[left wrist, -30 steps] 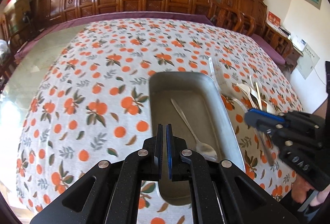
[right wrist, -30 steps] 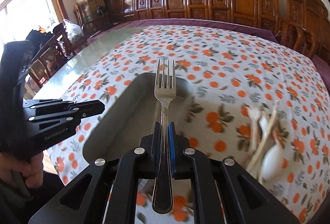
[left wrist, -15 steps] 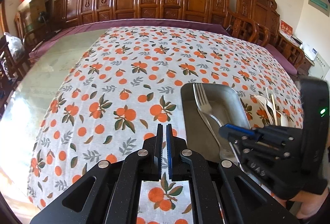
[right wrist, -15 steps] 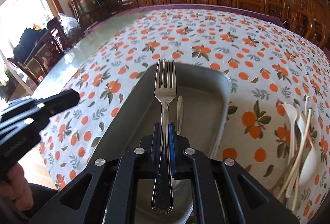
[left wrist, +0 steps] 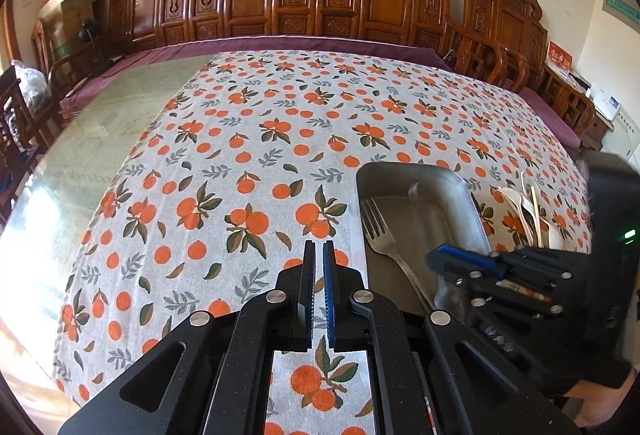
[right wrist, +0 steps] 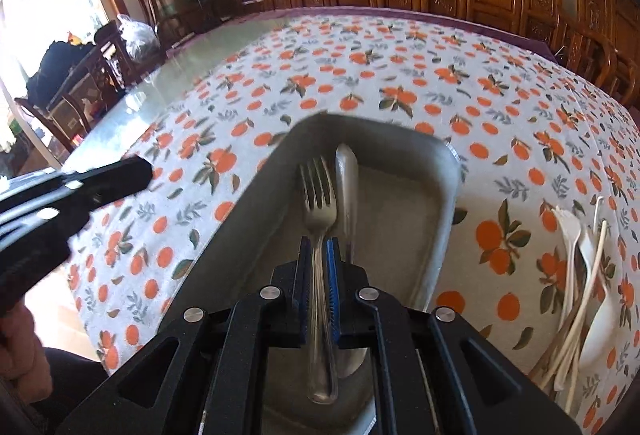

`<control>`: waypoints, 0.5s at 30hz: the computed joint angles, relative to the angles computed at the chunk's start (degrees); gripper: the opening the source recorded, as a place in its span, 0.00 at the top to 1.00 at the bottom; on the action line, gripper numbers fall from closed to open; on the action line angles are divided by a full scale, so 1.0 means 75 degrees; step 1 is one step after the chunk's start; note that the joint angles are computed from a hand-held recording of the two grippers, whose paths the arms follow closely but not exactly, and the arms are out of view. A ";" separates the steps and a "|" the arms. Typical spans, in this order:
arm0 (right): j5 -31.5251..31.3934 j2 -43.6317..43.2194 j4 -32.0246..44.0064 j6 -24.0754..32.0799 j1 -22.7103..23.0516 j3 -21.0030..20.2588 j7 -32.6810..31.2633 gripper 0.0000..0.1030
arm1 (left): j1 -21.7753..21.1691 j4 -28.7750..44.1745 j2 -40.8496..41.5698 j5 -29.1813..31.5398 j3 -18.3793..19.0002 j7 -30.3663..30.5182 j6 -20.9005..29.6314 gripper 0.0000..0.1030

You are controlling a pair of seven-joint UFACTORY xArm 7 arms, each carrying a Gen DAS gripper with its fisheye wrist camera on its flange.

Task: Organize utensils
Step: 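Lower the steel fork into the grey tray and open the right gripper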

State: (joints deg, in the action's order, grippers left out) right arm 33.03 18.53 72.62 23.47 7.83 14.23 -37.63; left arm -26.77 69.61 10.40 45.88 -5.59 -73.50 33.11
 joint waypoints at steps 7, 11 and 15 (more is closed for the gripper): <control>0.1601 -0.0895 -0.0469 0.0182 -0.0613 -0.0009 -0.1611 0.91 | -0.0198 0.0370 0.0265 0.0083 -0.0003 0.0022 -0.0007 0.83; 0.2202 -0.1379 -0.0684 0.0346 -0.0740 -0.0525 -0.2268 0.91 | -0.0398 0.0771 0.0555 0.0076 0.0006 0.0115 -0.0133 0.65; 0.2429 -0.1607 -0.0792 0.0331 -0.0838 -0.0972 -0.2650 0.91 | -0.0710 0.1311 0.0928 0.0032 0.0068 0.0344 -0.0060 0.52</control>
